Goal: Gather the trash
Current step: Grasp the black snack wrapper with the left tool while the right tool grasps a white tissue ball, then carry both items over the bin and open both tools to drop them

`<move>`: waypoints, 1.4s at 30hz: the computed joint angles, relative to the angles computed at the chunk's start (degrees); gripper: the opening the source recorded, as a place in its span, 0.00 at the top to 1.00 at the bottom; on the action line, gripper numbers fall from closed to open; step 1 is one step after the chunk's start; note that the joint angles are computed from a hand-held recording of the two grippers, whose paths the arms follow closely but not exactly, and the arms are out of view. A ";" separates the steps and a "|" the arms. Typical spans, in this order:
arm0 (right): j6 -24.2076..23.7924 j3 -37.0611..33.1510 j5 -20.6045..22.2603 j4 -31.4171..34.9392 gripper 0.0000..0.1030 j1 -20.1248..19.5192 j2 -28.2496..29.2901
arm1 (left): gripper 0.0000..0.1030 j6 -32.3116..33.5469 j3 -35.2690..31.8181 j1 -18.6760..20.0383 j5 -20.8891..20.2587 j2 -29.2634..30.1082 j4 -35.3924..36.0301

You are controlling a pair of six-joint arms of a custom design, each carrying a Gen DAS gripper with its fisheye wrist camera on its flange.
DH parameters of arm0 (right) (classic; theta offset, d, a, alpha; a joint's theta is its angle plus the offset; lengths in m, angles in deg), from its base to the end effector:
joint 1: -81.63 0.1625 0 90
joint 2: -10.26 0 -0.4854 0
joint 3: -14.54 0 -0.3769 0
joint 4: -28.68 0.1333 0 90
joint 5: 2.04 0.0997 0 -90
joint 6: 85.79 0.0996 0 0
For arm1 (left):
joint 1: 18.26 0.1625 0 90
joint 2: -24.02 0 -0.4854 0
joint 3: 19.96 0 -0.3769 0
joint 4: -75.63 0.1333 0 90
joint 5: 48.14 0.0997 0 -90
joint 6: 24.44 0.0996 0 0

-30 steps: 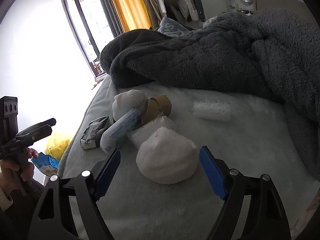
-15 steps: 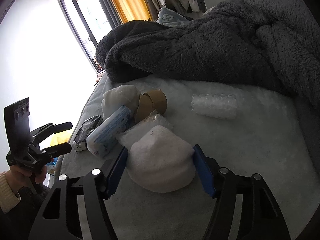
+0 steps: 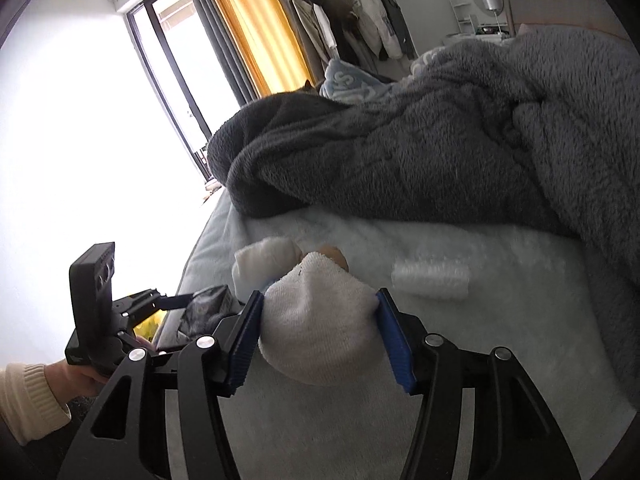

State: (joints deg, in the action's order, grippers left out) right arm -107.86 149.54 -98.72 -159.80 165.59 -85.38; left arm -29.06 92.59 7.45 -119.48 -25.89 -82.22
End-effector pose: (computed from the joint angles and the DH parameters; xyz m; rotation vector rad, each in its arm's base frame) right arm 0.0811 -0.3905 0.4413 0.2633 -2.4562 1.3234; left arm -0.4632 -0.4064 0.1142 1.4240 2.5266 -0.3784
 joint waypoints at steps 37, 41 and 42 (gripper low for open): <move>4.54 -16.81 -11.78 -2.09 0.44 21.76 28.76 | 0.20 -22.25 4.68 7.14 15.79 -12.76 11.11; 5.11 -18.95 -12.17 1.00 0.44 22.94 32.60 | 0.20 -23.84 5.07 8.84 16.29 -14.33 16.17; 5.05 -19.48 -12.25 1.57 0.44 23.25 33.53 | 0.20 -24.41 4.91 9.37 16.17 -14.53 17.37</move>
